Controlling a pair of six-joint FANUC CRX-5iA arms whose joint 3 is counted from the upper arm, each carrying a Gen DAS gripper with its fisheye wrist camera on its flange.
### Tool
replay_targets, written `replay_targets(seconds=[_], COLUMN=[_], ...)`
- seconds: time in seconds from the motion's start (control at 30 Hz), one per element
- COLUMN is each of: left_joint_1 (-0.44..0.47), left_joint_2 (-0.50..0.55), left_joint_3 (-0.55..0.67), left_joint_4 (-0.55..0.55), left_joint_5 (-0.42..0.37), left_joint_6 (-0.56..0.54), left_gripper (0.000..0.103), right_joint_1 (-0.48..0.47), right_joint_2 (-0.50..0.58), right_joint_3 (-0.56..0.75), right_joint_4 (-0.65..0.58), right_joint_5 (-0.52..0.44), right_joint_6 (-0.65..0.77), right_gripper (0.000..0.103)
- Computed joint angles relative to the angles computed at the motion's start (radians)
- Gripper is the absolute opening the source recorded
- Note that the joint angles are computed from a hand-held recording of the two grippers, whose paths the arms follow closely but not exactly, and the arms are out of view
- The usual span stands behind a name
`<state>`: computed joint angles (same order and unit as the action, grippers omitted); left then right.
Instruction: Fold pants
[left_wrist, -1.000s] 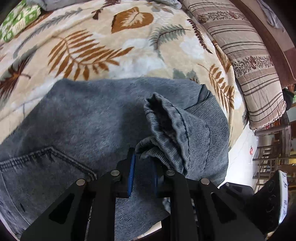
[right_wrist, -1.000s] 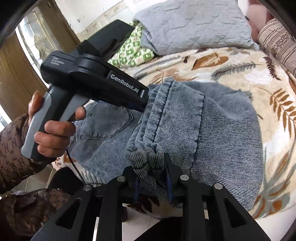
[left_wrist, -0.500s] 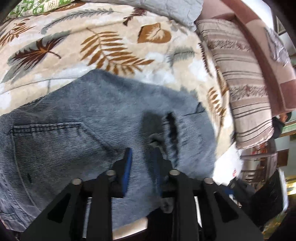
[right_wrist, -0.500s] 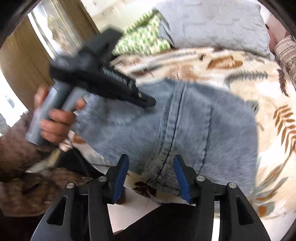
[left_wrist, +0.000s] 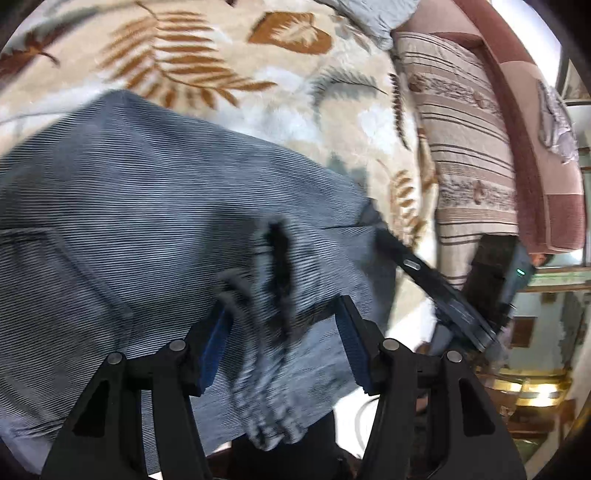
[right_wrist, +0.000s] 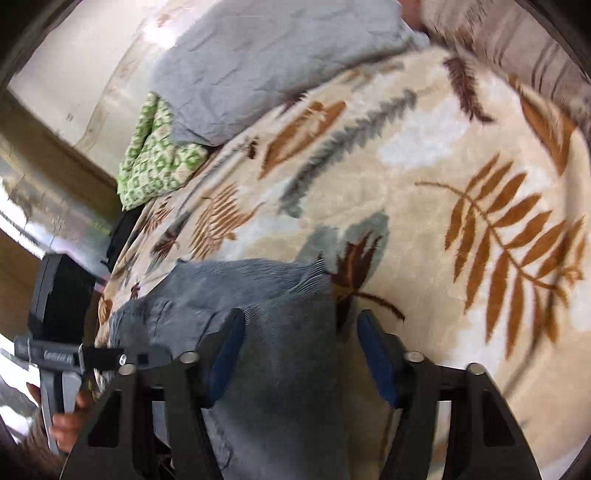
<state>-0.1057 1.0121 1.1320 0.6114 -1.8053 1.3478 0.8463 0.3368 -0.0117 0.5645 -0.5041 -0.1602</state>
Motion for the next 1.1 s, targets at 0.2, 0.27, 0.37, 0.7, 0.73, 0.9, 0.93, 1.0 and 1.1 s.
replay_targets(seconds=[0.2, 0.27, 0.37, 0.7, 0.73, 0.9, 0.93, 1.0, 1.1], left_joint_1=[-0.008, -0.015, -0.029, -0.017, -0.012, 0.002, -0.004, -0.021, -0.034], left_joint_2=[-0.087, -0.064, -0.051, -0.025, -0.031, -0.127, -0.126, -0.095, -0.032], left_joint_3=[-0.087, -0.027, -0.007, 0.008, 0.002, -0.141, -0.135, -0.082, 0.014], left_joint_4=[-0.014, -0.061, -0.129, -0.136, -0.126, -0.091, -0.11, -0.168, -0.197], left_joint_5=[0.146, 0.141, 0.134, 0.1, 0.095, 0.183, 0.184, 0.16, 0.113], left_joint_6=[-0.076, -0.074, -0.084, -0.082, -0.084, -0.123, -0.119, -0.104, -0.06], left_gripper=[0.025, 0.025, 0.024, 0.027, 0.026, 0.035, 0.035, 0.035, 0.035], right_joint_1=[0.0, 0.004, 0.002, -0.025, -0.027, -0.033, -0.026, -0.009, 0.001], right_joint_2=[-0.004, 0.015, 0.063, 0.079, 0.062, -0.002, 0.01, 0.049, 0.098], right_joint_3=[0.013, 0.044, 0.106, 0.082, 0.062, -0.037, -0.012, 0.062, 0.131], right_joint_4=[0.185, 0.183, 0.11, 0.031, 0.051, 0.259, 0.218, 0.108, 0.027], right_joint_5=[-0.028, -0.073, -0.133, -0.099, -0.078, -0.002, -0.022, -0.09, -0.174], right_joint_6=[0.041, 0.085, 0.174, 0.118, 0.09, -0.102, -0.052, 0.073, 0.169], right_gripper=[0.012, 0.012, 0.012, 0.029, 0.031, 0.029, 0.027, 0.026, 0.023])
